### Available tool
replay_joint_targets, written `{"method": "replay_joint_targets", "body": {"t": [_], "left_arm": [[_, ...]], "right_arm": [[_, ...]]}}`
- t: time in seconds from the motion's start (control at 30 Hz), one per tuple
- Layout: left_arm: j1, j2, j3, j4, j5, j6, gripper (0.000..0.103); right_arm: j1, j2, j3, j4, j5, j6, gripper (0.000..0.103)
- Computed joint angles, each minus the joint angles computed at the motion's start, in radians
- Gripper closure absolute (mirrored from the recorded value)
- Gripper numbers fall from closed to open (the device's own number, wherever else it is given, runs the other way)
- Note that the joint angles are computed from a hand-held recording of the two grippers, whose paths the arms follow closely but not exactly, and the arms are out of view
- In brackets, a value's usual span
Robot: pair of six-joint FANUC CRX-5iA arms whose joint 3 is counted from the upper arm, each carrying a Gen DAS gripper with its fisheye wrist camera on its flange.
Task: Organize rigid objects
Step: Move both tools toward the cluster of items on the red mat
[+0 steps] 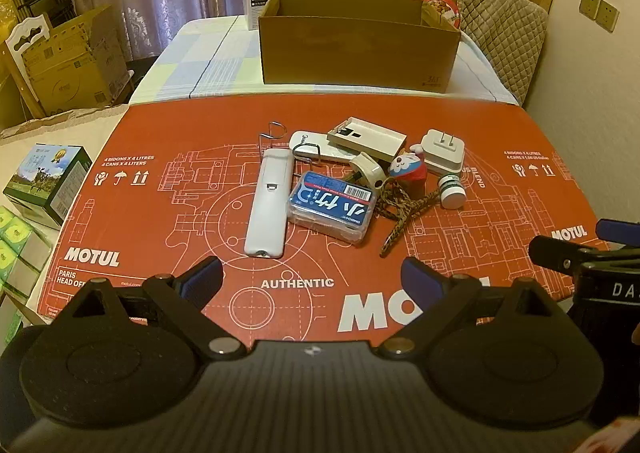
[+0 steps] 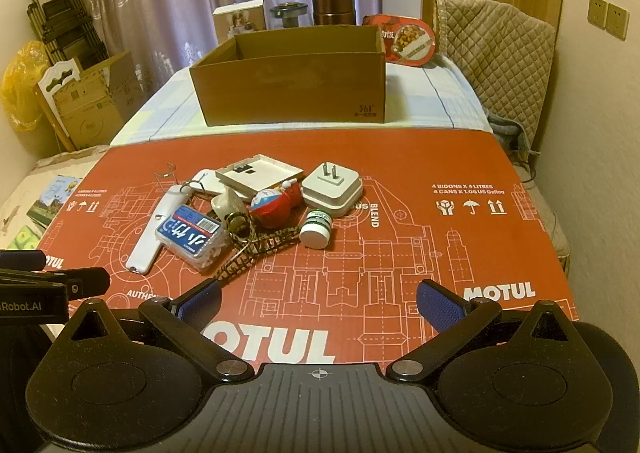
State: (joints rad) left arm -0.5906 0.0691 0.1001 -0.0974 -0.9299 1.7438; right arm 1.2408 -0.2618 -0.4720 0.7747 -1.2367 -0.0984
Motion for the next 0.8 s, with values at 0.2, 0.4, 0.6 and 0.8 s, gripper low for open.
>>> {"method": "replay_joint_targets", "body": {"t": [0.2, 0.4, 0.6, 0.8], "left_arm": [[0.000, 0.000, 0.000, 0.000, 0.000, 0.001, 0.009], [0.002, 0.001, -0.002, 0.002, 0.002, -0.003, 0.009], [0.000, 0.001, -0.005, -0.001, 0.005, -0.001, 0.009], [0.001, 0.001, -0.007, 0.001, 0.007, -0.001, 0.009]], "right_arm": [[-0.002, 0.004, 0.004, -0.002, 0.000, 0.003, 0.002], [-0.005, 0.005, 0.004, -0.004, 0.005, 0.002, 0.002], [-0.007, 0.002, 0.000, -0.007, 0.006, 0.000, 0.002], [-0.010, 0.004, -0.001, -0.013, 0.009, 0.002, 0.002]]}}
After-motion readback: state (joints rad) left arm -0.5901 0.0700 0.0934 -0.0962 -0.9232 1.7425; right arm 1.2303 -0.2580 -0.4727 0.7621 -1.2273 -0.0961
